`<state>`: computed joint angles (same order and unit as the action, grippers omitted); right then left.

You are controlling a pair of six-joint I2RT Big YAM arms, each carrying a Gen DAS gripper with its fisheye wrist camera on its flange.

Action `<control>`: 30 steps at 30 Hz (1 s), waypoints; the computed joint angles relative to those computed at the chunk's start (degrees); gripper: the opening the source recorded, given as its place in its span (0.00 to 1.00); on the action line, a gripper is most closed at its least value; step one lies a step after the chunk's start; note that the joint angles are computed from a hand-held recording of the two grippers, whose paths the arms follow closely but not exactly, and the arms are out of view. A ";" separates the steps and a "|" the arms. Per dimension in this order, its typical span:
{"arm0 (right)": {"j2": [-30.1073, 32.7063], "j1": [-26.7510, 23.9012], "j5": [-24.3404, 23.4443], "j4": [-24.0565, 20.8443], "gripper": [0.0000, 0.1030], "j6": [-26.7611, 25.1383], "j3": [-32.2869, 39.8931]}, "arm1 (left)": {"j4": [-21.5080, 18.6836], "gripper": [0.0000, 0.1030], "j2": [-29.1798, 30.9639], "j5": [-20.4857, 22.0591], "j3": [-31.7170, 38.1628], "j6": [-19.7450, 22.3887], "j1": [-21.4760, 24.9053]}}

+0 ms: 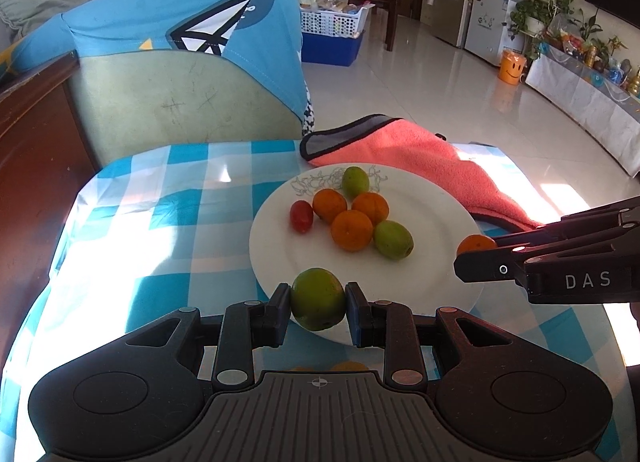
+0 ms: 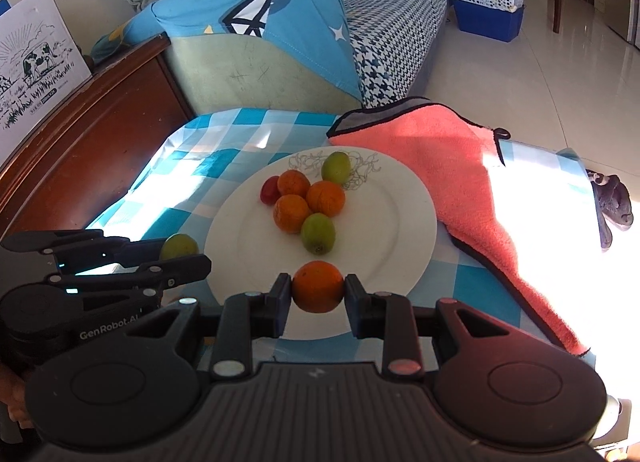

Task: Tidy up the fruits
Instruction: 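Carry the green citrus to the plate with the left tool while the right tool carries the orange, then withdraw both open tools from the plate back to the fruit pile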

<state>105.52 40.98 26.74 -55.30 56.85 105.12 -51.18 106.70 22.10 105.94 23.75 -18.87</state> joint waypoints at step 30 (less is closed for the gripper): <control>1.13 -3.19 2.26 1.09 0.31 4.83 0.45 | 2.03 0.48 3.09 -3.14 4.46 -3.92 -1.09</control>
<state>106.65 37.78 28.99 -54.20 61.68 105.57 -49.15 109.79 18.96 110.40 19.82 -19.97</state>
